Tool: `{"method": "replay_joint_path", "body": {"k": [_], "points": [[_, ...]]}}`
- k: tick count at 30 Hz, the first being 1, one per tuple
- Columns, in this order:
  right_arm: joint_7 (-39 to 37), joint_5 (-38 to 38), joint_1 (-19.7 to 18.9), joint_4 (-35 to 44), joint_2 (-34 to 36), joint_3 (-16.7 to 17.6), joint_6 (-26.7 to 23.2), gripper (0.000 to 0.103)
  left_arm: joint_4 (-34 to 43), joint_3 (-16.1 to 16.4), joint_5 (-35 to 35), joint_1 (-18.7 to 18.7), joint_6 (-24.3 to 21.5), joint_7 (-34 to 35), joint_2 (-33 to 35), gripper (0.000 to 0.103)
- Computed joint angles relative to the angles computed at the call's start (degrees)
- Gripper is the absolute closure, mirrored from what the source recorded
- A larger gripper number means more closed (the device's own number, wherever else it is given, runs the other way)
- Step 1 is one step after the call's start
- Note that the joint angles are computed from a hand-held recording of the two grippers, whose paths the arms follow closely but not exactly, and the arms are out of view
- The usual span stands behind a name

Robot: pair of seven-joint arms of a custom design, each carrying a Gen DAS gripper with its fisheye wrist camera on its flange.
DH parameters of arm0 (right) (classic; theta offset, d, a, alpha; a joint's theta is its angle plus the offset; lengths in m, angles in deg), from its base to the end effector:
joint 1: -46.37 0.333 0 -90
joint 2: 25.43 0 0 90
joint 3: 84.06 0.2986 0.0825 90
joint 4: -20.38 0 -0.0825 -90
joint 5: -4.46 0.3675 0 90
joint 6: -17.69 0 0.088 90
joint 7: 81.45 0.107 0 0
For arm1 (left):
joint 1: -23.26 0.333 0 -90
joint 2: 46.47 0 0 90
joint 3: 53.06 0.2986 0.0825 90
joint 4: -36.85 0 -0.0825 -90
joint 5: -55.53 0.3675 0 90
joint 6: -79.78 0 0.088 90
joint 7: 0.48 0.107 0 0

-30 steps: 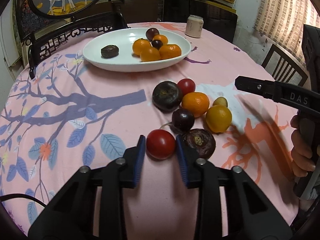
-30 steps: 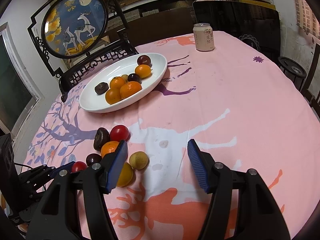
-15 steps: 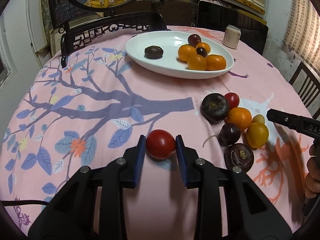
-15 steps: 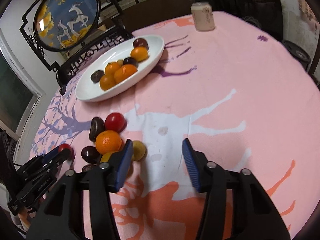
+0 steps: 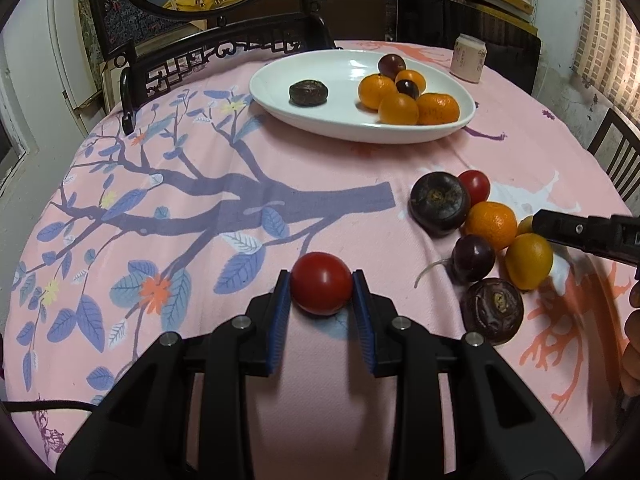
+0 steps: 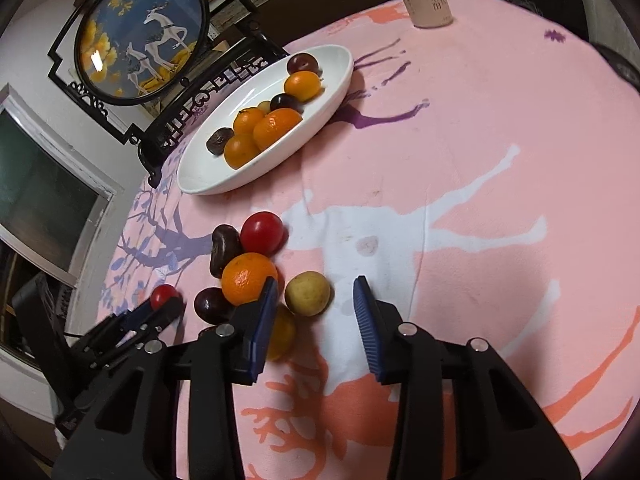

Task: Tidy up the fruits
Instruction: 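Grasp the yellow-green round fruit with the right tool while the left tool holds the tomato, then release the tomato onto the white plate with the left tool while the right tool releases the yellow-green fruit there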

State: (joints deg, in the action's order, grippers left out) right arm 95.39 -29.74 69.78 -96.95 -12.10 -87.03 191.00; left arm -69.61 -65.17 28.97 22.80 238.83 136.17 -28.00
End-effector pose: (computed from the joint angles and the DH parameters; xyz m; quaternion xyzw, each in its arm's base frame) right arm 0.5566 0.2542 0.3984 -0.4386 0.8169 -0.0896 0.3638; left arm 0.6421 -0.1109 0.4072 -0.4329 0.8384 -0.2843 0.1700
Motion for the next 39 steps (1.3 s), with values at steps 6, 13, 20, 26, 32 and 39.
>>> {"method": "replay_joint_path", "body": {"k": [6,13,20,26,32,39], "points": [[-1.31,0.91,0.19,1.70,1.18,0.06,-1.18,0.072,0.47,0.07,0.91,-0.23,0.22,-0.46,0.55,0.072],[0.23,-1.66,2.37,1.60,0.60,-1.81,-2.37,0.079,0.25,-0.41,0.10,0.16,0.49,0.17,0.42,0.072],[15.61,-20.02,5.75,3.74,-2.15,-4.62,-13.36,0.079,5.22,-0.07,-0.30,-0.57,1.21,-2.26,2.29,0.073],[6.81,-16.37,-0.13,11.98,0.82,-0.07,-14.52,0.078,22.14,1.54,5.96,-4.02,-4.69,-11.62,11.01,0.073],[-2.00,-10.60,-1.57,25.03,8.80,-0.06,-18.75,0.078,35.14,2.67,12.48,-7.21,-7.67,-18.29,19.35,0.073],[-13.14,1.76,-5.19,34.88,17.90,0.67,-18.43,0.077,47.91,2.58,16.57,-8.45,-12.99,-21.72,28.11,0.070]]}}
